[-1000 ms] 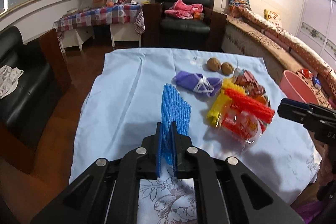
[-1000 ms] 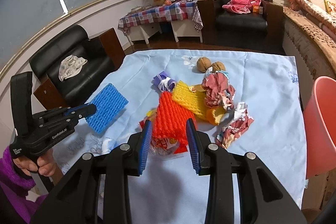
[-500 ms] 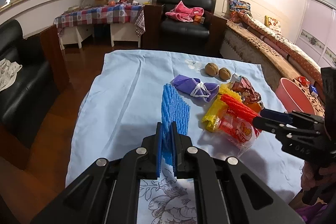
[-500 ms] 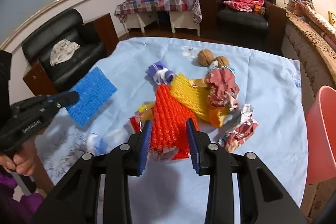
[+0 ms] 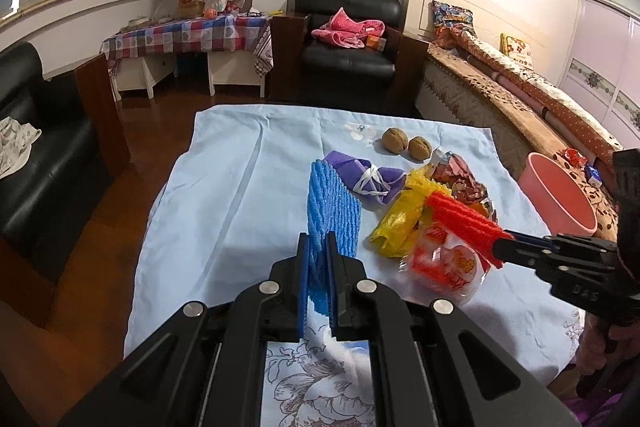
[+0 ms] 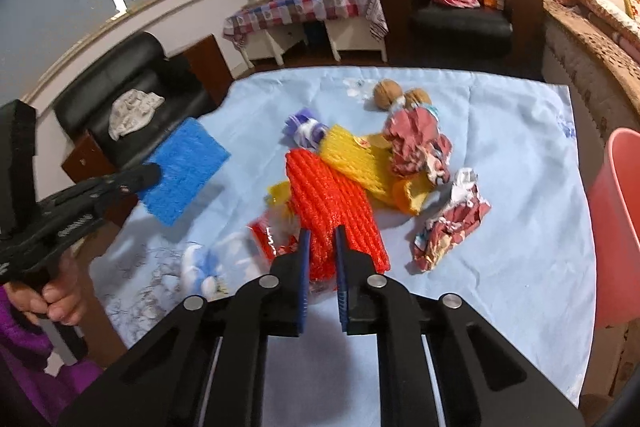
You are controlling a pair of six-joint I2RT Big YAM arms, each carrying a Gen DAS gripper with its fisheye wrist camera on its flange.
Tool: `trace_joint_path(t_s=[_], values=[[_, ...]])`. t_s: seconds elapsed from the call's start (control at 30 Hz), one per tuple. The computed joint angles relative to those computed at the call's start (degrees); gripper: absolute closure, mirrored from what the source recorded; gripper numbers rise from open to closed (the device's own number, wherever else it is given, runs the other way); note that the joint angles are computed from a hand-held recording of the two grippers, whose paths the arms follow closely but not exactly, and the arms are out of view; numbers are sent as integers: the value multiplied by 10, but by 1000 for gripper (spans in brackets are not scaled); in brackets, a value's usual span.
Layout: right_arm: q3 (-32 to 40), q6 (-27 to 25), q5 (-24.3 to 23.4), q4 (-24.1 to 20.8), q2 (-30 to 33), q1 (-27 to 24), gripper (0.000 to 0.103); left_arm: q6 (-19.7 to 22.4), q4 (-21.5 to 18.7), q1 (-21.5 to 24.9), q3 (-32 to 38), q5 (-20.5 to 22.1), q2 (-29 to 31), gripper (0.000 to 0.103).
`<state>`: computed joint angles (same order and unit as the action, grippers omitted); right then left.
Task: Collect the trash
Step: 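Grasp the orange-red foam net with right tool while left tool holds blue net, then carry both foam nets over the pink bucket and open both tools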
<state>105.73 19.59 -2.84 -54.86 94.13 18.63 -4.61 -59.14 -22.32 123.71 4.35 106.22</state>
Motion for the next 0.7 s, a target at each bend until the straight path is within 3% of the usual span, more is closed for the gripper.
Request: trace_joint_path(t_s=[0.17, 0.43, 0.7], values=[[-13, 1, -4, 32, -27, 0, 91, -3, 11, -2, -3, 2, -9, 96], [-33, 24, 42, 60, -64, -17, 91, -16, 15, -13, 37, 22, 3, 96], [-86, 66, 78, 84, -112, -55, 91, -12, -31, -45, 155, 49, 63, 96]])
